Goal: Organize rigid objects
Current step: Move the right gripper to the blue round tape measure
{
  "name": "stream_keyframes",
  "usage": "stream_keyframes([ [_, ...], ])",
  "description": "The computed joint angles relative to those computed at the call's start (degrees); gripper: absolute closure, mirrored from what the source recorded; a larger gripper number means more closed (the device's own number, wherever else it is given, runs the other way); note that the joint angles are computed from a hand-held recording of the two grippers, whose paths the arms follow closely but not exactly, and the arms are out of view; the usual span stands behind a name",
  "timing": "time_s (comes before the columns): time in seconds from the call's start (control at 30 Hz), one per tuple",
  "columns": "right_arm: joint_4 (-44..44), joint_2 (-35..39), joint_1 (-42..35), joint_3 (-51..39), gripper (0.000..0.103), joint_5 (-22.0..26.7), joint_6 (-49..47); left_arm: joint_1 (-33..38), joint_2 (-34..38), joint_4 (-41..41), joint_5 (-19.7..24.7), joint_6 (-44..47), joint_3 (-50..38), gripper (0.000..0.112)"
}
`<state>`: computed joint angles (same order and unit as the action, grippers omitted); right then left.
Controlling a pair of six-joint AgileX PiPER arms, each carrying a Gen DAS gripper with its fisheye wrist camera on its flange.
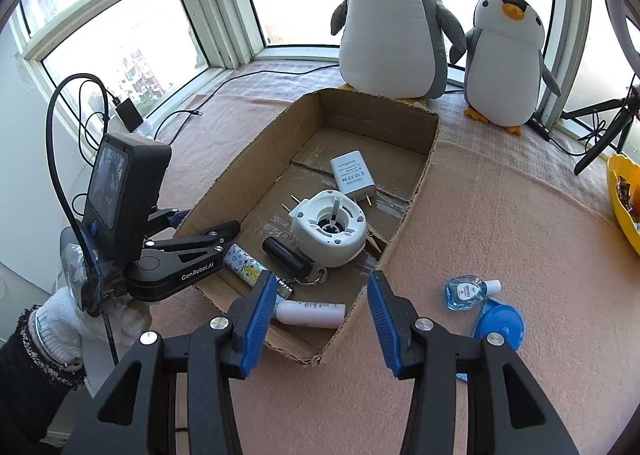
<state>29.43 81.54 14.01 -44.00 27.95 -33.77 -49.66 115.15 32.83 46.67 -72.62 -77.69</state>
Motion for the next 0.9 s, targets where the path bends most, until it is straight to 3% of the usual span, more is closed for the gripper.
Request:
stream_keyframes([
  [0.47, 5.7, 0.0, -18.8, 2.7, 0.060, 2.9, -15.0, 0.0, 0.0, -0.1, 0.0, -0.1, -0.1, 0.072],
  [0.77, -0.4, 5.4, -21.8, 2.4, 0.059, -1.1, -12.9, 0.1, 0.1, -0.2, 0.0, -0.1, -0.1, 0.072],
  [0.9, 0.1, 8.3, -22.5, 1.5, 0.051, -1.9, -13.7, 0.1, 0.1, -0.2, 0.0, -0.1, -0.1, 0.072],
])
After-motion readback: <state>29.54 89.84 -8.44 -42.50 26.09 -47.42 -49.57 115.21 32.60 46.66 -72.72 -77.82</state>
